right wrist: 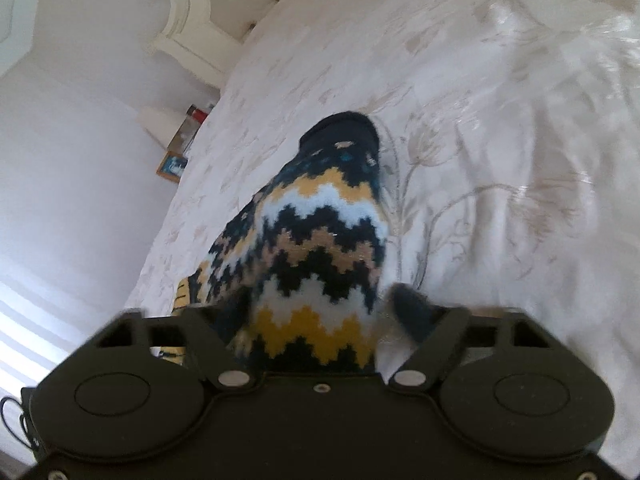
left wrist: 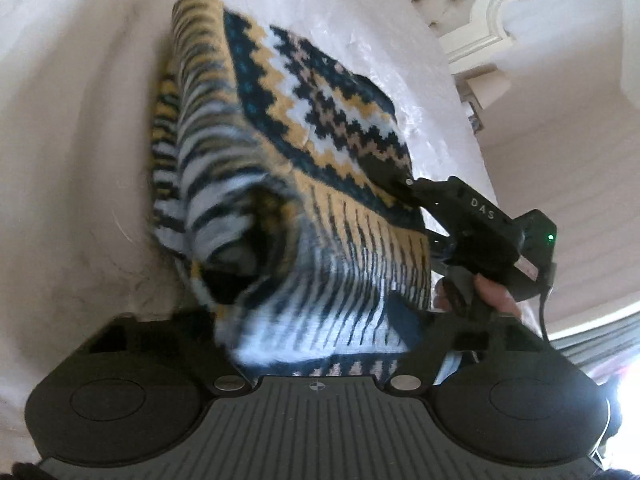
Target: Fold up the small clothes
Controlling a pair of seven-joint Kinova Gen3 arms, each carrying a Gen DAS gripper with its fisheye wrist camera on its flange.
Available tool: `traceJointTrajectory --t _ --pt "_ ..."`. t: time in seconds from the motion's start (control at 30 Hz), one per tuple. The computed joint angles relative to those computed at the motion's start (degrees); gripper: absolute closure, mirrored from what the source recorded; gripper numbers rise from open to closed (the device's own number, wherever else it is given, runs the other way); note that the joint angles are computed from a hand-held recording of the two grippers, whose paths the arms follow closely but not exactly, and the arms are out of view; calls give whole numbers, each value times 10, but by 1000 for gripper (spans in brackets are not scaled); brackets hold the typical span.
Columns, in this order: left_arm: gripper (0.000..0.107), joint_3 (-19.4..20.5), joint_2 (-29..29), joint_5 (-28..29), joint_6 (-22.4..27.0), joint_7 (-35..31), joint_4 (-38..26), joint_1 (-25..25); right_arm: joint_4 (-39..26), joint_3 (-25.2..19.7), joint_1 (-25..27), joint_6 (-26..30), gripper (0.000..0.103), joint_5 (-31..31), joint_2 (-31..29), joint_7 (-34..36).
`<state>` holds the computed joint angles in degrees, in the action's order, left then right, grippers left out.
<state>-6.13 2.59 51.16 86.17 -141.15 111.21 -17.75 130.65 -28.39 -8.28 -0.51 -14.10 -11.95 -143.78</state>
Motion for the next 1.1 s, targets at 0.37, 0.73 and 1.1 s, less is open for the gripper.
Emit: traceJointTrajectory --t 0.37,0.73,1.1 --pt "78 -19 -25 11 103 4 13 -25 -97 -22 23 188 60 75 -35 -75" --pt "78 -97 -133 -89 238 -74 112 -56 -117 -62 -41 382 60 96 -179 -219" --pt "78 -183 -229 -244 242 -151 188 -110 -100 -161 -8 433 54 18 -291 -288"
